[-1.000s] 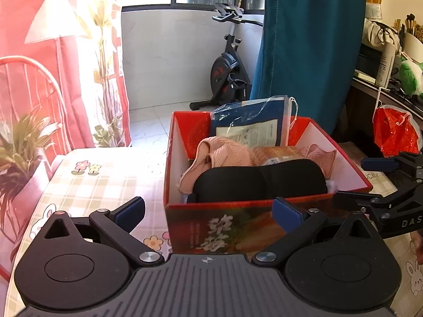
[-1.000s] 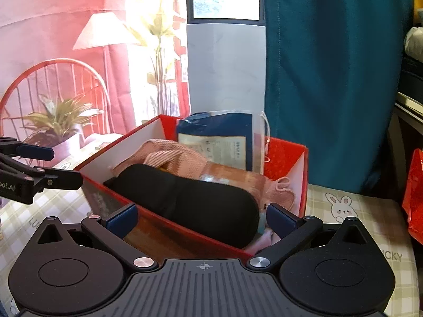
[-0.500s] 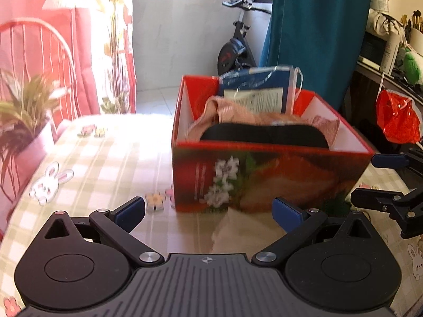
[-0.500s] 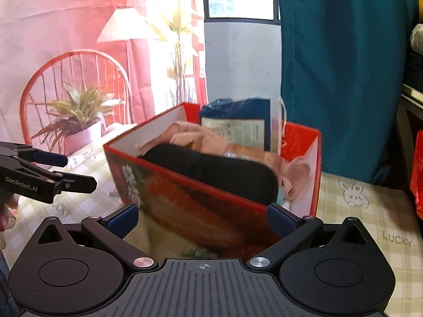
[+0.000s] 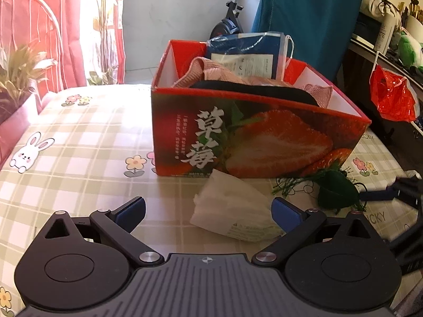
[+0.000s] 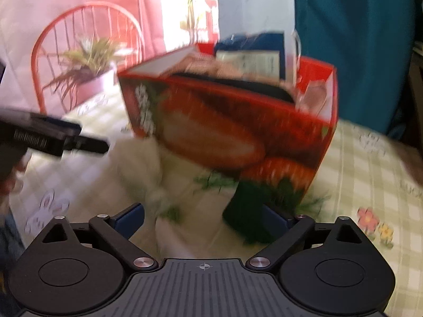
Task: Organize soft objects
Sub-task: 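Move both grippers down to the tied white plastic bag on the table, then close both grippers on the white plastic bag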
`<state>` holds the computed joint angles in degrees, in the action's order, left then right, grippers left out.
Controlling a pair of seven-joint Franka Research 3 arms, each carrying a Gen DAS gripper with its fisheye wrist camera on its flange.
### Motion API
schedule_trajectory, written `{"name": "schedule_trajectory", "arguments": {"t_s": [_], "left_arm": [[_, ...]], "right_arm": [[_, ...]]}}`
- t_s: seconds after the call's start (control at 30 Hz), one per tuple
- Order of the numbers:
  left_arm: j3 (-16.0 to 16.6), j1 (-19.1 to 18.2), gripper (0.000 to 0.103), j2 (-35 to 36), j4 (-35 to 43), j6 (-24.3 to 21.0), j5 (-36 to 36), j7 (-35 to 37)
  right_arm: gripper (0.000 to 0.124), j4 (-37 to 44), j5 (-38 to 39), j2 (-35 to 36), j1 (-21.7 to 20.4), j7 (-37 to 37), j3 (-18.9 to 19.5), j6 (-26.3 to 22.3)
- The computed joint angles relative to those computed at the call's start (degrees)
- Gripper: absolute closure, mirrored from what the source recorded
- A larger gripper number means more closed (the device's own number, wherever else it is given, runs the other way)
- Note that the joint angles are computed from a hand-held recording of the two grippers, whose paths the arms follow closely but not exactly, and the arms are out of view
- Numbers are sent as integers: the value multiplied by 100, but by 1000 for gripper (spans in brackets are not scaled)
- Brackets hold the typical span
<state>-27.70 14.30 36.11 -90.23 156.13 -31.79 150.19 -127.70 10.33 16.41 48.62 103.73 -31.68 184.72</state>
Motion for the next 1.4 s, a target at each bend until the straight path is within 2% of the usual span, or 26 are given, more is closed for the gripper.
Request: {"name": "schedule_trajectory", "arguments": {"t_s": [0.07,0.2,0.23,0.33,0.53,0.73,0.87,0.93,1.07,1.27,1.33,1.4], "left_arm": [[37,-54,3,44,44,-27,57,-63],[144,-211,6,202,248,-138,245,-301],[166,-246,7,272,345,-199,303,-366],[252,-371,11,476,603,-286,467,-638],[162,-327,17,693,880,-702,564,-776],[203,-344,34,688,858,-958,550,-798],[220,-336,43,587,660,-790,520,-677],[213,-305,51,563,618,-785,494,-653],[198,-260,59,463,404,-620,441,-567],[165,-182,63,399,234,-574,339,-548],[142,-166,66,378,173,-519,308,-510],[109,-142,69,355,125,-478,278,-454]], "right_arm": [[41,-35,10,-87,-541,-163,606,-126],[48,-89,-196,-151,-1084,-210,1179,-321],[50,-90,-275,-156,-1144,-193,1233,-371],[55,-128,-648,-145,-949,107,956,-430],[63,-278,-970,-242,-1219,511,998,-347],[67,-368,-748,-319,-1789,422,1486,-108],[68,-443,-357,-357,-2066,207,1800,107],[78,-484,-208,-371,-2032,100,1786,181],[81,-508,112,-346,-1760,-47,1573,214],[76,-525,601,-214,-404,-2,323,191],[75,-531,759,-171,-203,-10,154,205],[74,-535,879,-164,-229,-64,201,235]]}}
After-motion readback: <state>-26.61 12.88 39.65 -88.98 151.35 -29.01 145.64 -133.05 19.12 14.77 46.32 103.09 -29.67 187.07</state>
